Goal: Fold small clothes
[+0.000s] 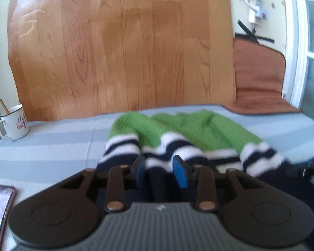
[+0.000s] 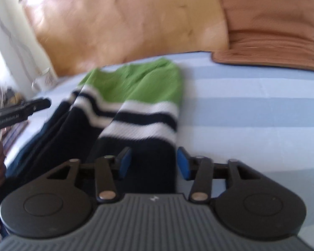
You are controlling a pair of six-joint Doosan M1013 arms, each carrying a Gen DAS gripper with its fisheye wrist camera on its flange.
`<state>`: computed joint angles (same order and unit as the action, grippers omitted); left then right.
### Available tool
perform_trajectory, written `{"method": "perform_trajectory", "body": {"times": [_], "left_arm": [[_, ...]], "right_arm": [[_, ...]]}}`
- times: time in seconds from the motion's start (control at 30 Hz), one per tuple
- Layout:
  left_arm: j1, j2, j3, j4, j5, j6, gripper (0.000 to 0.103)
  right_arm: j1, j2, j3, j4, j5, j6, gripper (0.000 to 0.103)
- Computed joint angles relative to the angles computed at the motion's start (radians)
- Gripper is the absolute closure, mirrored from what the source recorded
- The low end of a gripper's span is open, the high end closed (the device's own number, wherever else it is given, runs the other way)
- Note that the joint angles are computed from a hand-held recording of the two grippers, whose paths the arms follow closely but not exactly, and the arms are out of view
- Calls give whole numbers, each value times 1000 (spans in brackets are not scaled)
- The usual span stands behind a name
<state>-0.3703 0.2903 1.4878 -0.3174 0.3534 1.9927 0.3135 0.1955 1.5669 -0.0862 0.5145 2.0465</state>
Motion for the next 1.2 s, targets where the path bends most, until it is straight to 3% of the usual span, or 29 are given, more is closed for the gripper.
{"method": "perform_trajectory", "body": {"times": [0.1, 0.17, 0.27, 0.4, 0.5, 0.67, 0.7, 0.73, 0.77, 0.83, 0.87, 0.93, 1.0, 1.03, 1.07, 1.1, 1.2], "left_arm": [[9, -11, 8, 13, 27, -12, 68], [18, -17, 8, 8, 41, -11, 65], [20, -12, 1, 42, 50, -60, 62], [11, -9, -5, 121, 74, -142, 60], [12, -18, 4, 136, 78, -144, 56], [41, -32, 13, 60, 96, -68, 50], [48, -33, 13, 33, 103, -46, 48], [50, -35, 13, 32, 106, -52, 48], [52, -35, 14, 37, 106, -59, 47], [52, -37, 16, 67, 98, -94, 47], [53, -38, 16, 78, 95, -111, 47], [58, -38, 16, 93, 90, -142, 47], [61, -40, 18, 119, 81, -177, 44], [63, -39, 17, 138, 78, -197, 43], [64, -38, 15, 160, 77, -219, 43], [65, -34, 8, 185, 82, -244, 43], [71, -16, -23, 232, 102, -285, 43]], "right_arm": [[11, -19, -19, -236, 22, 123, 94], [14, -30, -39, -473, 93, 247, 94], [8, 7, -101, -783, 262, 321, 94], [-20, 114, -182, -1019, 472, 337, 99], [-69, 104, -171, -869, 428, 392, 89], [-84, -16, -42, -623, 164, 499, 85], [-82, -37, -17, -574, 120, 491, 81], [-74, -52, 0, -538, 93, 474, 67], [-57, -55, 4, -552, 104, 482, 50], [-18, -56, 15, -674, 174, 541, 31], [-9, -53, 17, -719, 201, 562, 24], [-16, -49, 23, -709, 241, 584, 18], [-38, -46, 28, -620, 254, 570, 21], [-49, -47, 35, -559, 236, 536, 40], [-59, -48, 41, -481, 209, 477, 78], [-64, -47, 49, -452, 175, 456, 90], [-25, -48, 38, -590, 235, 435, 95]]}}
